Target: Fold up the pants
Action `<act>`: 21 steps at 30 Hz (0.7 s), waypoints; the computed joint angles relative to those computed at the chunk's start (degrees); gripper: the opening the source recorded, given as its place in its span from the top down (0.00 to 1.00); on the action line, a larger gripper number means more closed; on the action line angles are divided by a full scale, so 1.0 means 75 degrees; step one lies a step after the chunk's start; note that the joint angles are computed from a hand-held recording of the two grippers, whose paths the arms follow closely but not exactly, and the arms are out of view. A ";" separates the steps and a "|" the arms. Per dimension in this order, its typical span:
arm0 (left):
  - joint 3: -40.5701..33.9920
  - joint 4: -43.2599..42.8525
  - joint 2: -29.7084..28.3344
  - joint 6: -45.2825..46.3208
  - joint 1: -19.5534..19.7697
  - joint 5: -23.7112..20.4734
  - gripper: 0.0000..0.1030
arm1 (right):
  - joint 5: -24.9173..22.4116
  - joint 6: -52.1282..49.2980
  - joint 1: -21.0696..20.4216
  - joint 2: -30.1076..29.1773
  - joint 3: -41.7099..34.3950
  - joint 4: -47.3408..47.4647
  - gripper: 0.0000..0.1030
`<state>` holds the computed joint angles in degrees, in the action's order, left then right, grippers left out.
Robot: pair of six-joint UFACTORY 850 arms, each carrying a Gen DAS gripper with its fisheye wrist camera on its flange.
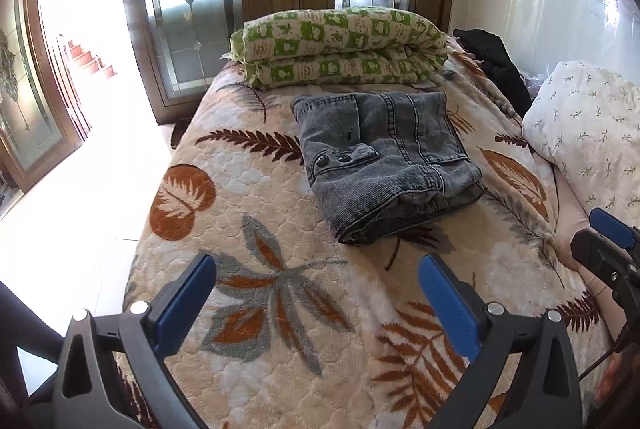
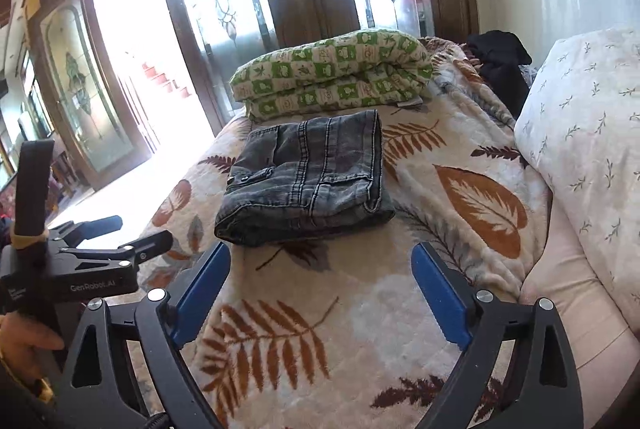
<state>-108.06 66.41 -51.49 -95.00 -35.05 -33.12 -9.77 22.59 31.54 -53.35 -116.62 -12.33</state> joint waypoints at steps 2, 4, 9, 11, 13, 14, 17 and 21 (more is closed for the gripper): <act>0.0027 -0.0001 0.0027 -0.0046 -0.0009 0.0018 0.00 | 0.0078 -0.0166 -0.0011 0.0054 0.0084 0.0154 0.10; 0.0034 -0.0073 0.0040 -0.0020 -0.0008 0.0054 0.00 | 0.0177 -0.0119 0.0002 0.0104 0.0150 0.0021 0.10; -0.0166 -0.0478 -0.0080 0.0416 -0.0041 0.0007 0.00 | 0.0288 0.1837 0.0110 0.0203 0.0326 -0.2429 0.09; -0.0264 -0.0587 -0.0150 0.0602 -0.0071 -0.0059 0.00 | 0.0290 0.2537 0.0150 0.0228 0.0387 -0.3327 0.08; -0.0336 -0.0647 -0.0211 0.0725 -0.0098 -0.0108 0.00 | 0.0290 0.2842 0.0168 0.0235 0.0408 -0.3719 0.08; -0.0372 -0.0694 -0.0237 0.0779 -0.0105 -0.0120 0.00 | 0.0294 0.2868 0.0171 0.0239 0.0410 -0.3774 0.08; -0.0430 -0.0723 -0.0289 0.0795 -0.0131 -0.0178 0.00 | 0.0267 0.3188 0.0193 0.0236 0.0406 -0.4196 0.08; -0.0423 -0.0672 -0.0296 0.0801 -0.0142 -0.0189 0.00 | 0.0239 0.3892 0.0219 0.0252 0.0434 -0.5024 0.08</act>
